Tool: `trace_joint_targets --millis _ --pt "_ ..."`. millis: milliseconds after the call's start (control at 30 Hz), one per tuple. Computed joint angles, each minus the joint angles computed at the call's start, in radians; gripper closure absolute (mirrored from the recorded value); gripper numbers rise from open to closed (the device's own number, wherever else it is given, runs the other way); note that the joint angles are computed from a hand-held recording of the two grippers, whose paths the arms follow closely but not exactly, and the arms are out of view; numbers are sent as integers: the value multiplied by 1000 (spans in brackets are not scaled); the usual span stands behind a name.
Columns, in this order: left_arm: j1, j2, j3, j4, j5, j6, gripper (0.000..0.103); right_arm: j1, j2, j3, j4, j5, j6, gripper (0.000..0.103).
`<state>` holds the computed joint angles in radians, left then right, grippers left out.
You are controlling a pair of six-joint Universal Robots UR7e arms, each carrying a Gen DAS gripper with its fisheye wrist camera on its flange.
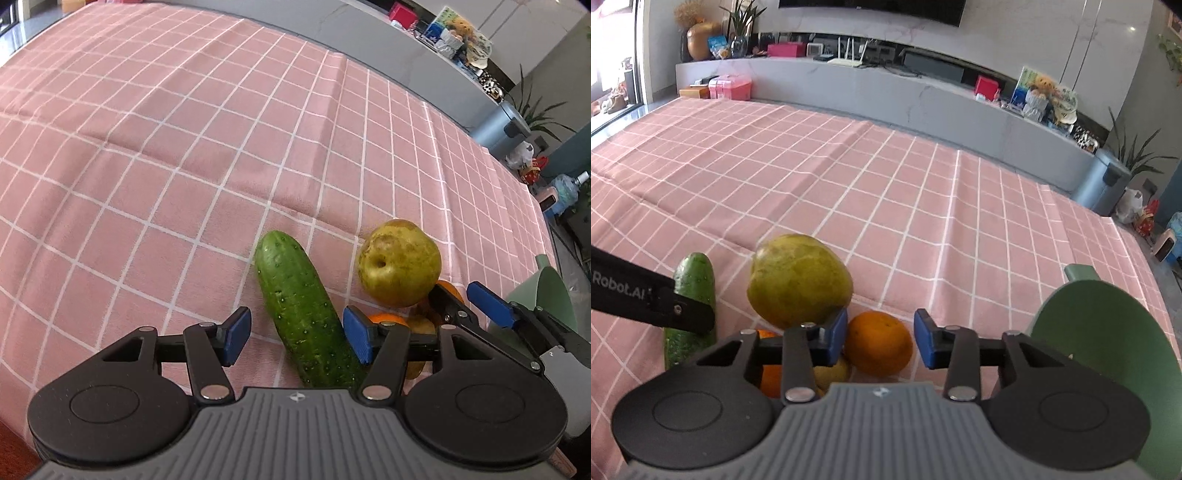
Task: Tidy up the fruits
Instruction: 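Grasp the cucumber with the left tool while the right tool grasps an orange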
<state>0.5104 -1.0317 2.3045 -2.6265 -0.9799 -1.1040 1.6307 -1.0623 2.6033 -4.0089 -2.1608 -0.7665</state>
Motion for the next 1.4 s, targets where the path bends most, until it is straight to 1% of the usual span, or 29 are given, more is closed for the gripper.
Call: trace_joint_targets --millis 100,200,267,300,400,467,567,600,667,700,833,933,967,1000,1033,1100,1133,1233,1400 --pt "9 10 -15 13 -8 -3 35 12 -7 -18 38 -24 -19 66" --pt "14 23 -32 27 -19 4 41 22 -18 -26 75 -40 -16 66" --pt "17 27 -32 10 -27 14 49 24 -32 -28 107 -45 -12 65" --pt "18 26 -28 -2 -31 17 50 25 -42 -30 131 -47 -12 65" --pt "19 17 -16 -19 -36 11 51 30 -69 -41 208 -64 -14 59" --pt "15 6 -5 -28 -36 7 52 35 -97 -53 288 -76 -6 59" --pt "2 -6 6 -33 -31 8 53 48 -111 -79 360 -106 -18 57" --pt "-2 -12 11 -35 -29 8 53 54 -106 -87 368 -118 -27 56" --pt "-13 -21 18 -37 -25 6 53 66 -88 -101 356 -149 -58 49" --pt "-19 -28 24 -36 -22 0 53 70 -83 -107 358 -159 -69 48" --pt "-38 -50 41 -34 -16 -18 54 77 -79 -129 416 -194 -90 48" --pt "-50 -61 47 -31 -14 -24 54 85 -80 -135 481 -220 -115 49" --pt "-53 -63 48 -29 -13 -27 54 85 -79 -137 506 -230 -118 51" --pt "-55 -64 48 -28 -12 -29 55 80 -86 -138 544 -230 -106 60" --pt "-58 -67 50 -30 -11 -30 55 75 -94 -136 566 -222 -92 61" --pt "-65 -72 57 -34 -9 -31 55 81 -83 -129 526 -237 -104 62" --pt "-70 -74 58 -32 -7 -33 55 82 -85 -120 505 -232 -115 62" --pt "-91 -80 69 -34 6 -35 56 84 -114 -90 484 -200 -102 62" --pt "-144 -89 86 -28 34 -41 57 121 -131 -31 350 -179 -126 62"
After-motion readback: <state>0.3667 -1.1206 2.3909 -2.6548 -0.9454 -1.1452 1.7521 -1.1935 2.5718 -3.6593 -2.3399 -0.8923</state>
